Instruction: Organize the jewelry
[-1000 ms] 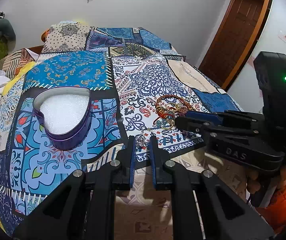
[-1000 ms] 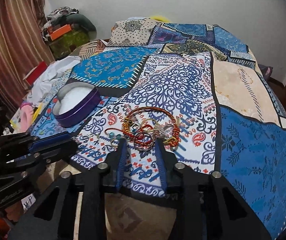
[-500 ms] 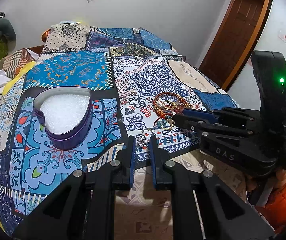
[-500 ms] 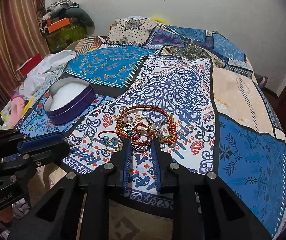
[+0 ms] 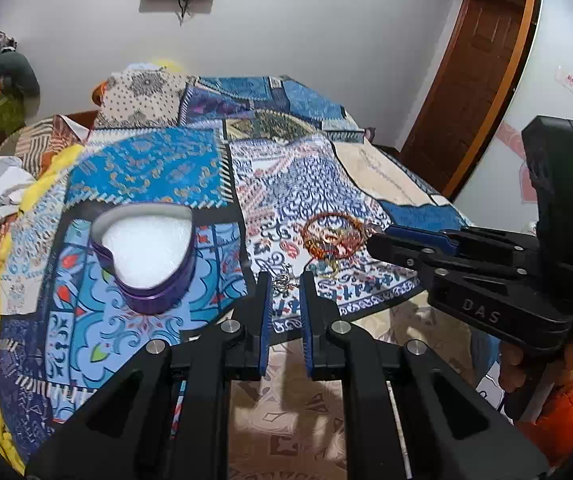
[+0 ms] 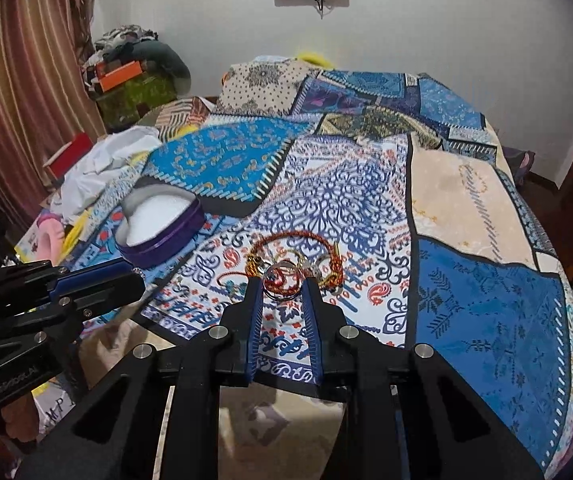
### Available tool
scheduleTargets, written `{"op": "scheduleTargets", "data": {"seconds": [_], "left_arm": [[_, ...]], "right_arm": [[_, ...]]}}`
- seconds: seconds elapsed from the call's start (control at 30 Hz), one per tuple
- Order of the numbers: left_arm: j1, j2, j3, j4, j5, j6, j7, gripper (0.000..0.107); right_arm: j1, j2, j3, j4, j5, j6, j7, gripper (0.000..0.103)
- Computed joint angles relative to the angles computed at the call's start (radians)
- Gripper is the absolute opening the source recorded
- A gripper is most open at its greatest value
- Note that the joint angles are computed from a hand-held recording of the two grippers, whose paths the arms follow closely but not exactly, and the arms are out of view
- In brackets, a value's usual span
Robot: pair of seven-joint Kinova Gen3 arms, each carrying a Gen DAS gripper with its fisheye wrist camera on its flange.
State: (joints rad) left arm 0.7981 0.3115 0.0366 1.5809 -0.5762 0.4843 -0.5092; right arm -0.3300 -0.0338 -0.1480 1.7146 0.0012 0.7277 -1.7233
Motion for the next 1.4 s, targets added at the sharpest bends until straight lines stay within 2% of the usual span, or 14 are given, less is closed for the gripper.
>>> {"op": "scheduleTargets", "data": {"seconds": [0.2, 0.3, 0.6, 0.83, 1.1, 1.23, 1.4], "left_arm": [[0.043, -0.036, -0.036, 0.016, -0.104, 0.018, 0.106, 0.012], [0.045, -0.053, -0.033, 0.024, -0.166, 0.033, 0.164, 0.012], [0.011, -0.104, 0.008, 0.065, -0.339, 0.093, 0.321, 0.012], [-0.053, -0.130, 0.056, 0.098, -0.425, 0.126, 0.401, 0.012], [-0.127, -0.128, 0.080, 0.118, -0.407, 0.096, 0.392, 0.012], [-0.157, -0.111, 0.077, 0.112, -0.341, 0.063, 0.328, 0.012], [-0.187, -0.090, 0.063, 0.108, -0.239, 0.002, 0.217, 0.012]], "right_arm": [[-0.010, -0.023, -0.011, -0.007, 0.010, -0.023, -0.022, 0.018], [-0.015, -0.028, -0.017, -0.014, 0.012, -0.039, -0.027, 0.018], [-0.045, -0.018, -0.036, -0.046, 0.018, -0.078, -0.038, 0.018], [-0.072, 0.016, -0.043, -0.078, 0.011, -0.103, -0.025, 0.018], [-0.085, 0.099, -0.035, -0.143, -0.067, -0.084, 0.049, 0.018], [-0.082, 0.149, -0.033, -0.186, -0.110, -0.053, 0.094, 0.018], [-0.098, 0.223, -0.029, -0.252, -0.093, -0.001, 0.099, 0.018]]}}
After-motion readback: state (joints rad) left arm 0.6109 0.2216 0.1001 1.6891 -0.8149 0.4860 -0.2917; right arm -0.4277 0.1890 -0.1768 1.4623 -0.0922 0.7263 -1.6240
